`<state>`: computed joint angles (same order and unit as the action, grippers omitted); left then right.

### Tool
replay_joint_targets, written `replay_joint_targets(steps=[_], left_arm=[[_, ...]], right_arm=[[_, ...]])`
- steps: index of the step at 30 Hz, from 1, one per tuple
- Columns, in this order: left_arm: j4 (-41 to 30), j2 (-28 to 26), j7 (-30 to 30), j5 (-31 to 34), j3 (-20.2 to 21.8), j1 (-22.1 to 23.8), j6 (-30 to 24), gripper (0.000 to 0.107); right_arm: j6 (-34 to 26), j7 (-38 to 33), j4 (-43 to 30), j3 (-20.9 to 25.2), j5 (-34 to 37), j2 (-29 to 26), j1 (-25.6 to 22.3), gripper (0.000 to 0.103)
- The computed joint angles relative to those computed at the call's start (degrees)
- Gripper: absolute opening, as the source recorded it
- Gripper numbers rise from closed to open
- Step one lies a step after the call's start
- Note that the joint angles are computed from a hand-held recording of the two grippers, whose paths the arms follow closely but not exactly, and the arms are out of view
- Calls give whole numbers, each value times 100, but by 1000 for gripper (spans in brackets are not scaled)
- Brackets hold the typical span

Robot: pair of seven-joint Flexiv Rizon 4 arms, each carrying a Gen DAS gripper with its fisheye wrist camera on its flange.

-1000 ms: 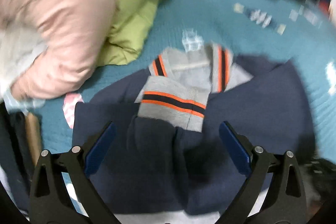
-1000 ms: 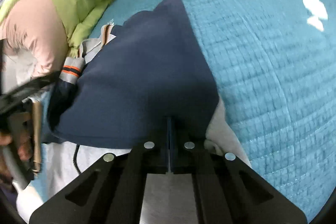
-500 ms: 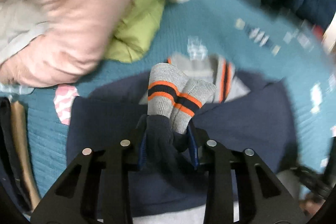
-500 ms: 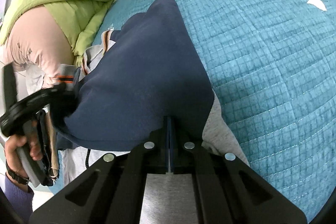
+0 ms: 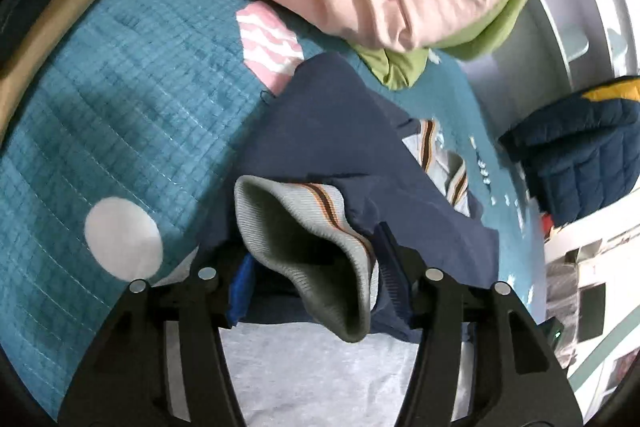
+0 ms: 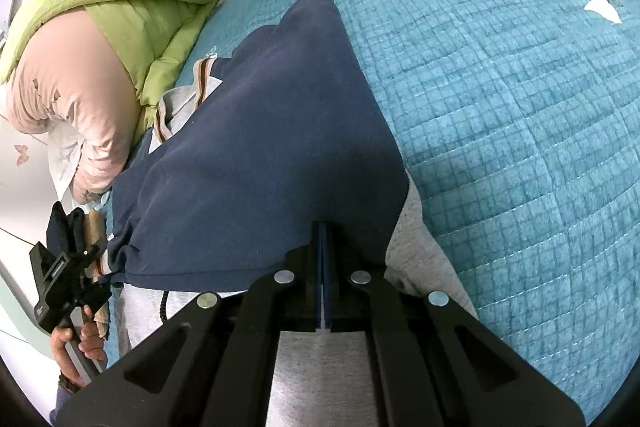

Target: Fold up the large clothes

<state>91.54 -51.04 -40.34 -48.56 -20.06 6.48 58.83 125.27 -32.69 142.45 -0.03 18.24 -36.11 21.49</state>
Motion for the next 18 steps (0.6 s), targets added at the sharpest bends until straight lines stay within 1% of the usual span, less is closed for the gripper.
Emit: replay_joint_targets(steps=[1,2,3,4,5,7,8,10,11,13,14,15,16,17,18], left_arm=[[28,38,129,105,78,57,-56,56],[14,83,147,312,212,-46,10,51],[58,159,186,425,260,-107,111,43],[57,200,304,545,273,-114,156,26],[41,214,415,584,226,-76,162,18],[-63,252,521,623,138,-35,51,13],[-101,259,613,588,76,2,36,12],[6,358,1106,205,-269,281,9,12],[-30,368,1129,145,-270,246,35,12],[-197,253,1055,252,-44,24,164,12],[-380,99,867,486,228,-214,352,13],[-634,-66,453,839,620,-441,257,17],[-985,-259,-112,1266,930,-582,-126,24],[-1163,-359,-337,1372,1053,-623,-416,25],[-1161,-369,-316,1295,990,-549,-495,27]], right_arm=[[-16,-11,0,-9,-6,7,-3,0],[-62,-28,-6,-41,3,26,27,0],[-85,-43,-7,-64,17,36,54,0],[-112,-60,-11,-91,30,45,81,0],[-126,-73,-11,-100,31,51,85,0],[-187,-102,-15,-147,55,88,134,0],[-211,-124,-15,-173,65,104,159,0],[-244,-154,-22,-200,78,111,188,0],[-234,-166,-21,-203,85,108,190,0],[-255,-211,-33,-245,104,102,239,0],[-254,-226,-39,-253,116,95,255,0],[-240,-234,-39,-231,102,86,228,0],[-238,-245,-38,-223,94,89,215,0],[-233,-254,-28,-199,68,100,176,0],[-270,-244,-19,-166,32,140,126,0]])
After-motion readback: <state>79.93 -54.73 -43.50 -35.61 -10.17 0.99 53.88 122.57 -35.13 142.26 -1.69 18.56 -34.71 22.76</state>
